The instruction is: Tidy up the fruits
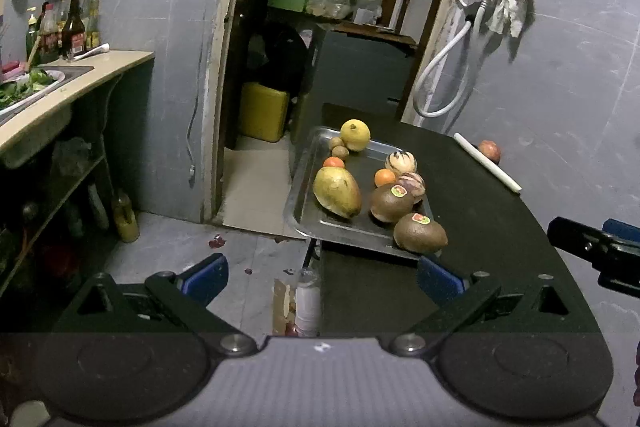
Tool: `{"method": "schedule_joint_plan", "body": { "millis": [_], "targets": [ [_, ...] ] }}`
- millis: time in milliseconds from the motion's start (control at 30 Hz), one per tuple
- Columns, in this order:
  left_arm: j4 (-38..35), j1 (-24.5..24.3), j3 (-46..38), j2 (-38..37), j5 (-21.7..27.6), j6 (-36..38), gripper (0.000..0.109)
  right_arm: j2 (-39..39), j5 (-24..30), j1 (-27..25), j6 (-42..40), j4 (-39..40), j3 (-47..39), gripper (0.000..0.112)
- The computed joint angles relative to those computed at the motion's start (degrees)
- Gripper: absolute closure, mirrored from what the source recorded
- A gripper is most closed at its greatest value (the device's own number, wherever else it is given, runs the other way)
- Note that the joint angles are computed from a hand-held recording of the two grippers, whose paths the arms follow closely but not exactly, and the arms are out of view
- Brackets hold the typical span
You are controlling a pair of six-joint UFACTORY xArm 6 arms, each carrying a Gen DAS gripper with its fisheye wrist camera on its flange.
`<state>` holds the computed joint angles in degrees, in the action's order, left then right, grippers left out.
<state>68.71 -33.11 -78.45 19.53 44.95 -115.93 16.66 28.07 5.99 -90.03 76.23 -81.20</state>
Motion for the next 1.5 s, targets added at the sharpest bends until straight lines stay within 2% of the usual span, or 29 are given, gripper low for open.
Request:
{"method": "schedule_joint_plan", "body": {
  "millis": [267, 400, 533, 667, 900, 1033, 1500],
  "targets": [
    [-0.8, 0.4, 3.7, -2.3, -2.7, 0.1, 0.006, -3.9, -5.8, 1.3, -2.8, 5.9, 6.1, 0.01],
    [-1.5, 0.5, 5.2, -3.3, -3.3, 2.4, 0.006, -5.3, -8.0, 1.8, -6.7, 12.3, 8.7, 0.01],
    [-1.1, 0.8, 6.4, -4.1, -4.7, 4.3, 0.006, -6.0, -9.0, 2.0, -8.3, 16.2, 10.0, 0.01],
    [1.4, 1.1, 8.9, -5.6, -6.7, 1.0, 0.006, -6.6, -8.7, 1.8, -9.2, 18.2, 11.0, 0.01],
    [0.8, -0.2, 10.8, -6.8, -5.2, 1.3, 0.006, -7.8, -5.0, 0.8, -3.4, 12.4, 13.6, 0.01],
    [0.3, -1.0, 10.9, -6.8, -3.8, 2.2, 0.006, -8.3, -5.5, 1.1, -5.6, 14.1, 13.9, 0.01],
    [0.1, -1.2, 10.4, -6.9, -3.7, 2.0, 0.006, -8.5, -6.7, 0.4, -3.3, 11.6, 14.6, 0.01]
  ]
}}
